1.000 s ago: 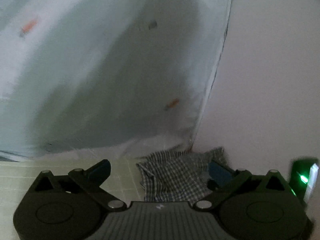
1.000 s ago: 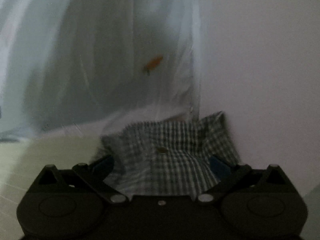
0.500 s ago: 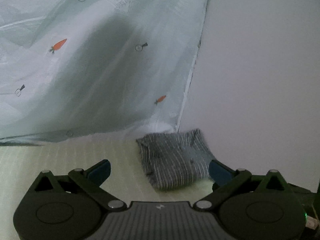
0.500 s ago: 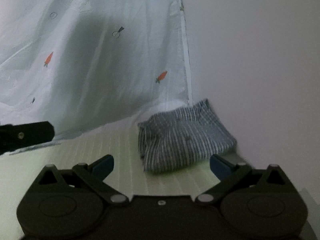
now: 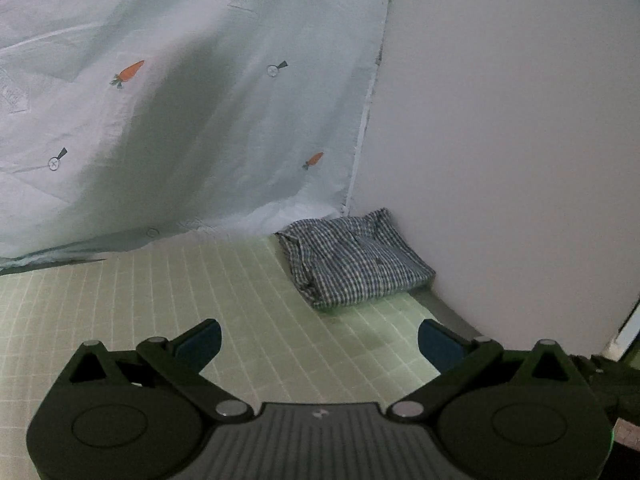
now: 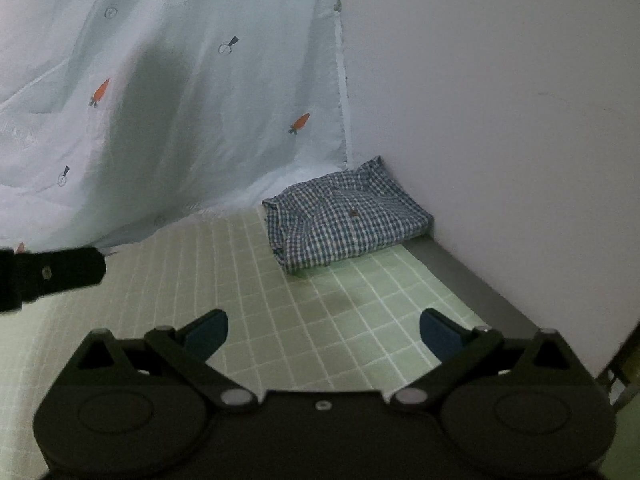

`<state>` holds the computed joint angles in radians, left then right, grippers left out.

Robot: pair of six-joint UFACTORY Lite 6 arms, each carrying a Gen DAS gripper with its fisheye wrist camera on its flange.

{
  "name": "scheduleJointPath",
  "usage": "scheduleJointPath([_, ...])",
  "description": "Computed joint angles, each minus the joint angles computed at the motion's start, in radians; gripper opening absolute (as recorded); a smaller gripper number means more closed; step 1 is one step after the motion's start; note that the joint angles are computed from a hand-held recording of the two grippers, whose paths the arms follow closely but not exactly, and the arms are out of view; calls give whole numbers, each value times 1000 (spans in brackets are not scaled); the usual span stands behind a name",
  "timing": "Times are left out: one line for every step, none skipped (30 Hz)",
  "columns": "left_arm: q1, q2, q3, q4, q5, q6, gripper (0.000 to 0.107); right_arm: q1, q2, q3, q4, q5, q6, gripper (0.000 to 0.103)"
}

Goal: Fold clothes
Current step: 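Set the folded shirt down by the wall and open both grippers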

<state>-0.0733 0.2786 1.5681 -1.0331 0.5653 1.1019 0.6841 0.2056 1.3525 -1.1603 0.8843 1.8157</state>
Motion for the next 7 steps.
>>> scheduleJointPath([9,-9,-12,-13,11,21,103,15,0,3,1,18,7,103])
scheduleJointPath([17,-17,-23,-26,20,39,103,25,3,1,-1,29,17,103])
scheduleJointPath([26,-28,-36,-39,29,57,103,34,3,1,-1,38,23,103])
scheduleJointPath([31,-34,-46,-50,33,71,103,42,4,3,0,48,25,103])
scheduleJointPath([36,-44,-58,-59,39,85,103,50,4,6,3,58,27,103])
scheduleJointPath([41,-50,-65,-64,45,96,103,58,3,5,3,68,30,103])
scheduleJointPath([45,-63,-79,-70,52,107,103,67,1,5,3,79,33,103])
